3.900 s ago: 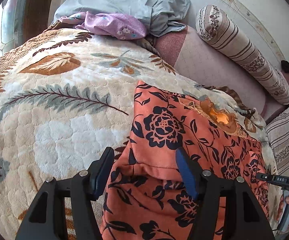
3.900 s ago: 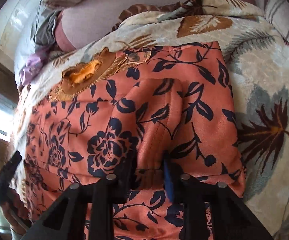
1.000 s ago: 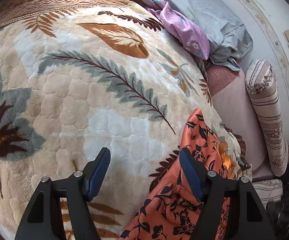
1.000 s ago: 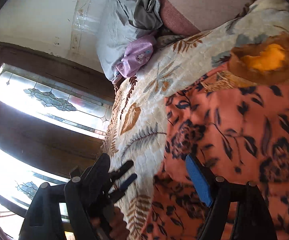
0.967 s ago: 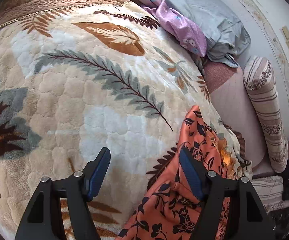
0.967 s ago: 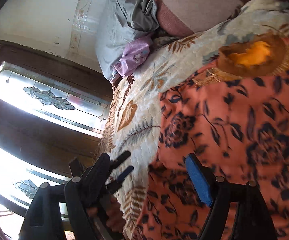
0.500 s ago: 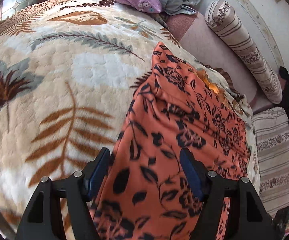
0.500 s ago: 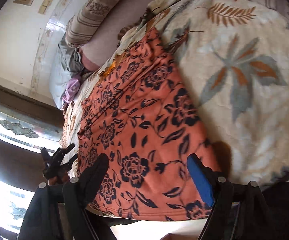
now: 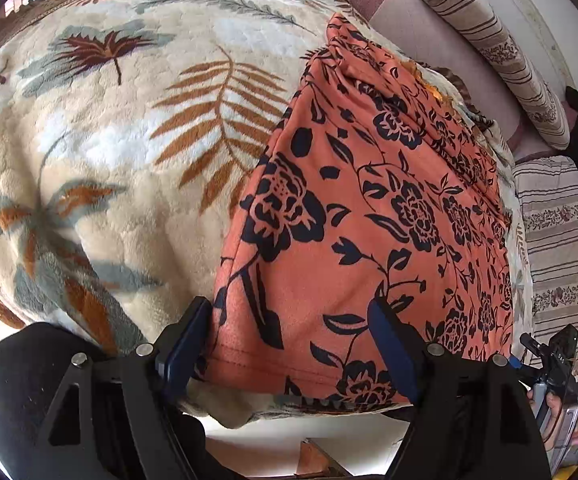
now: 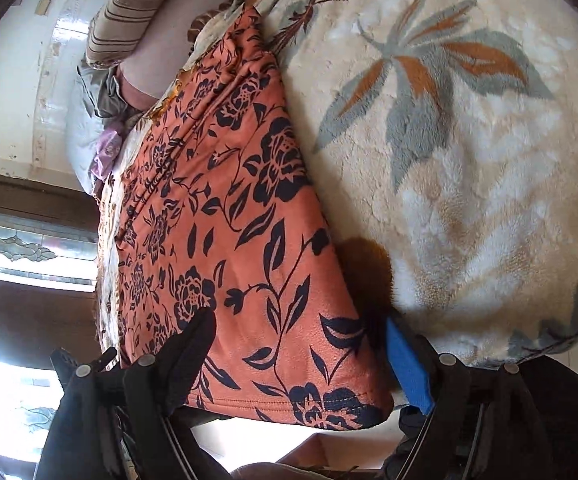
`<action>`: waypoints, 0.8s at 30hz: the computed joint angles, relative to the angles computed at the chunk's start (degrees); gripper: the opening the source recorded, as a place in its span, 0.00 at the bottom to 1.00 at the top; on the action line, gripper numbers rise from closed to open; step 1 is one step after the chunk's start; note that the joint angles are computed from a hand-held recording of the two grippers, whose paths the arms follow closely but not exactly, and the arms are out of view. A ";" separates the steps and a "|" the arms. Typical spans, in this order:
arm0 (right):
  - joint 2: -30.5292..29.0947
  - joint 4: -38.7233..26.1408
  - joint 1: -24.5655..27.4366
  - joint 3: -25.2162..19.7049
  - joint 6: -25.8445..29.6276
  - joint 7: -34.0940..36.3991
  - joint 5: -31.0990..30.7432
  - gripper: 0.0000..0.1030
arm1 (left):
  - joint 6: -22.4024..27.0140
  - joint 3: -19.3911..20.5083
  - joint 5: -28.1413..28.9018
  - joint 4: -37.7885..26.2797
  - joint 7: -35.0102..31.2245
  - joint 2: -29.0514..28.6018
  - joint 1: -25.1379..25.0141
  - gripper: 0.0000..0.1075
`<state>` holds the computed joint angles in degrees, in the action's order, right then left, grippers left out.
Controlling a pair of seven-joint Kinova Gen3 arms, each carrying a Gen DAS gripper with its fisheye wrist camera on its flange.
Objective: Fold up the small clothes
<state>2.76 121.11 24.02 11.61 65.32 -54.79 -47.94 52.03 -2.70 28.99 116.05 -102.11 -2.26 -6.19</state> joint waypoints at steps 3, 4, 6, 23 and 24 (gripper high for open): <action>-0.68 0.28 -0.45 -0.37 0.22 0.34 0.46 0.78 | -0.04 1.25 -3.08 -0.38 2.39 -0.42 1.14 0.75; -0.86 0.27 -0.86 -0.54 -0.17 -0.16 1.05 0.74 | 0.19 1.46 -3.62 -0.63 2.95 -0.30 1.49 0.75; -1.09 0.29 -1.31 -0.54 -0.67 -0.38 1.52 0.73 | -0.25 1.77 -4.72 -0.75 3.73 -0.09 2.07 0.75; -1.01 -0.16 -0.58 1.22 2.83 0.71 0.25 0.09 | 2.93 -0.95 -2.52 -1.72 -1.03 -2.93 -1.01 0.07; -1.10 0.05 0.35 1.77 4.16 2.04 -1.50 0.09 | 2.93 -1.92 -1.23 -1.65 -2.65 -3.91 -0.69 0.07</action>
<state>1.66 121.16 24.37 13.38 69.48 -52.75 -49.44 54.96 -4.62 27.76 114.40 -104.76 -6.18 -6.89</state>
